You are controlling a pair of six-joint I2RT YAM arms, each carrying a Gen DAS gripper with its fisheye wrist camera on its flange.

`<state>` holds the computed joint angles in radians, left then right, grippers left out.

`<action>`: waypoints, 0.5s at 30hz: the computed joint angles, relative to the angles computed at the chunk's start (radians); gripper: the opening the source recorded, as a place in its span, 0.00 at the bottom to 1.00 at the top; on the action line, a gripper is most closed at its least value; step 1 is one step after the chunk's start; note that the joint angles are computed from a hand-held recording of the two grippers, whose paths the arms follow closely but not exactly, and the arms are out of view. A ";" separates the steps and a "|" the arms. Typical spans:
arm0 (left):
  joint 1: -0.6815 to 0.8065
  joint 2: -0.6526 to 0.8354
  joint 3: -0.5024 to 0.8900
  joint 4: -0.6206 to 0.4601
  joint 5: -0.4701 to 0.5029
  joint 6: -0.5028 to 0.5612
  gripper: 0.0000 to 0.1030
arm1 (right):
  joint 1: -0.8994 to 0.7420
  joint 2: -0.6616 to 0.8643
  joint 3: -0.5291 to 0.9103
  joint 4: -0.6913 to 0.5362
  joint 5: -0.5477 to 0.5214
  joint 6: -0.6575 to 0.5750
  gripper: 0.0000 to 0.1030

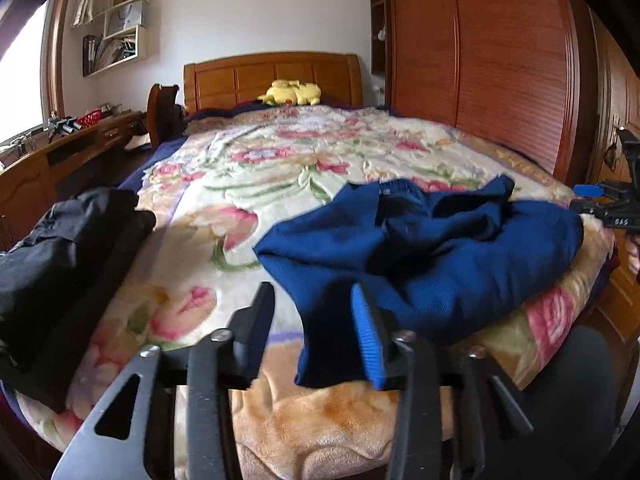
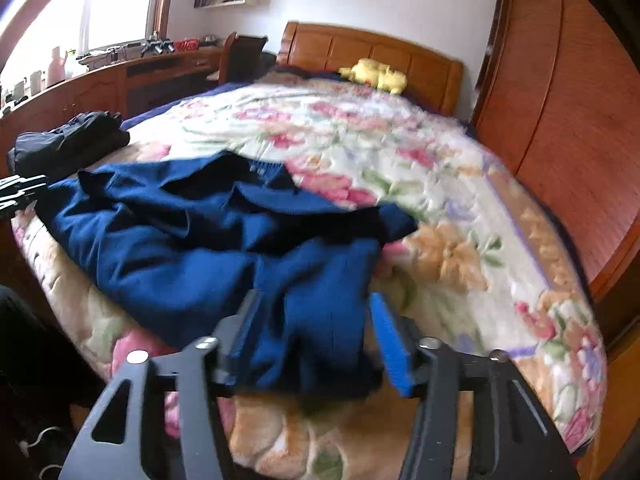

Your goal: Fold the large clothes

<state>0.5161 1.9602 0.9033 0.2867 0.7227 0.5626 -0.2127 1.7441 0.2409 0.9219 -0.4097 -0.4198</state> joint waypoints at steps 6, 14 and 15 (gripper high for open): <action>-0.027 0.022 0.062 0.023 -0.012 -0.060 0.77 | 0.137 0.005 0.007 0.047 0.022 0.053 0.62; -0.048 0.113 0.144 0.074 -0.035 -0.128 0.77 | 0.411 0.112 0.216 -0.043 0.070 0.109 0.62; -0.047 0.119 0.147 0.079 -0.035 -0.132 0.77 | 0.440 0.125 0.245 -0.064 0.078 0.111 0.62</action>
